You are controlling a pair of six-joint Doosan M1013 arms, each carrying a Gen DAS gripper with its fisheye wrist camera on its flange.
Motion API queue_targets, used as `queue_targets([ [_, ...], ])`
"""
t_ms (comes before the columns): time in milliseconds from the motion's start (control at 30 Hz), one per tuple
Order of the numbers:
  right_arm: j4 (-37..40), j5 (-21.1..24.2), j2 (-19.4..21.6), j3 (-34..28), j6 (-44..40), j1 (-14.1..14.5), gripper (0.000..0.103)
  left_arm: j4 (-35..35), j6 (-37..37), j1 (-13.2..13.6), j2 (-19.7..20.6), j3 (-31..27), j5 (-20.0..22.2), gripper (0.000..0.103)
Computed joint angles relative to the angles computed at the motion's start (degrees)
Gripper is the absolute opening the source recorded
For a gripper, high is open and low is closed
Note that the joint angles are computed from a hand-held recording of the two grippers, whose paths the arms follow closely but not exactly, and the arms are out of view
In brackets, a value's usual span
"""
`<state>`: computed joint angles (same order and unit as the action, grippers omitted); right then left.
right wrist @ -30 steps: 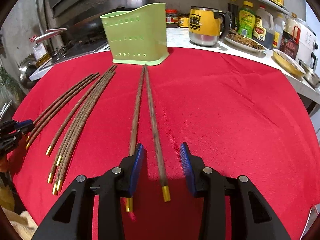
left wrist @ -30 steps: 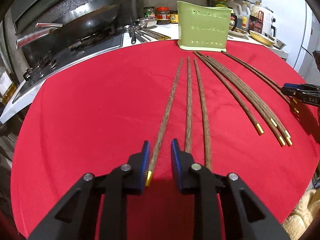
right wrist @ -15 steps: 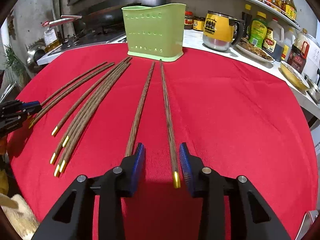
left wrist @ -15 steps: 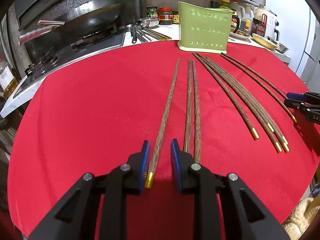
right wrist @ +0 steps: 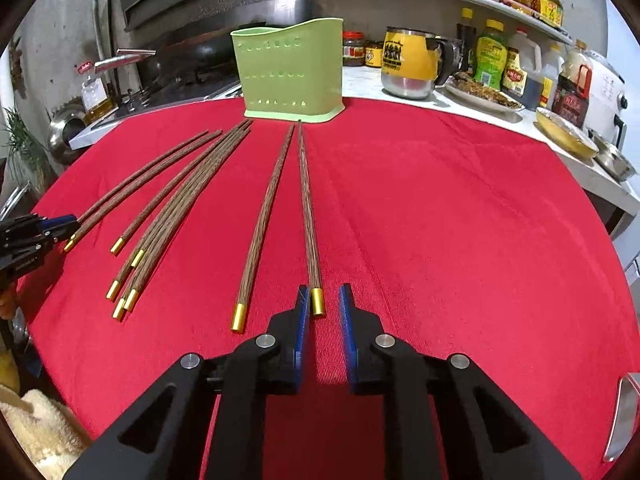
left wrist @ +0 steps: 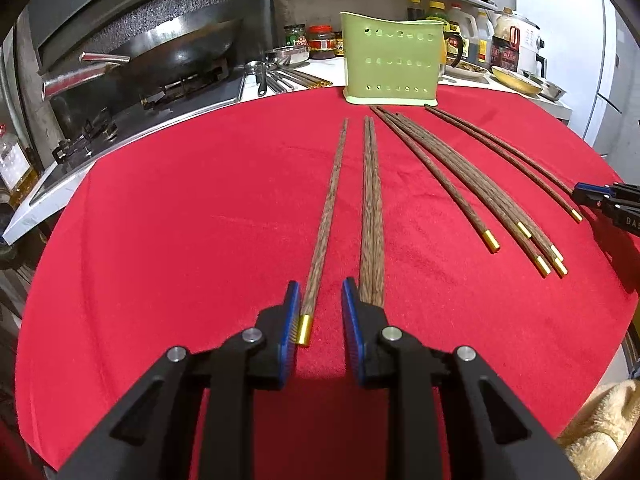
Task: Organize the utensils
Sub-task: 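Close the left tool on a chopstick while the right tool grips another, then lift the left tool's chopstick upright while the right tool raises its chopstick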
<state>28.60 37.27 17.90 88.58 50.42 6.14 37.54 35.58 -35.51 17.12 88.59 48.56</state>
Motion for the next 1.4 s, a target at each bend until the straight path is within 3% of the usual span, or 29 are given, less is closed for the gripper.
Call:
queue_targets([
  [33, 0.3, -0.21, -0.13, 0.23, -0.11, 0.0, 0.011, -0.43, 0.25, -0.05, -0.08, -0.03, 0.0, 0.007],
  [100, 0.09, -0.89, -0.62, 0.87, 0.24, 0.14, 0.008, -1.34, 0.81, -0.14, -0.32, 0.03, -0.27, 0.007],
  [267, 5.77, -2.52, -2.97, 3.28, -3.2, -0.68, 0.007, 4.64, -5.95, -1.59, -2.14, 1.1, -1.69, 0.007],
  [533, 21.79, -8.32, -8.85, 5.92, -15.05, -1.87, 0.007, 24.43, -22.43, -4.65, -6.45, 1.86, -4.26, 0.007],
  [733, 32.89, -10.55, -12.11, 6.7, -24.92, -2.25, 0.007, 33.62, -29.11, -6.49, -8.23, 1.87, -4.35, 0.007],
  [1167, 32.88, -9.97, -11.72, 4.22, -24.63, -2.25, 0.007, 36.87, -31.4, -6.43, -7.94, 1.43, -1.72, 0.007],
  [1400, 32.2, -8.67, -10.17, 2.82, -22.89, -1.93, 0.007, 28.49, -24.34, -4.98, -6.13, -0.21, -2.73, 0.007],
])
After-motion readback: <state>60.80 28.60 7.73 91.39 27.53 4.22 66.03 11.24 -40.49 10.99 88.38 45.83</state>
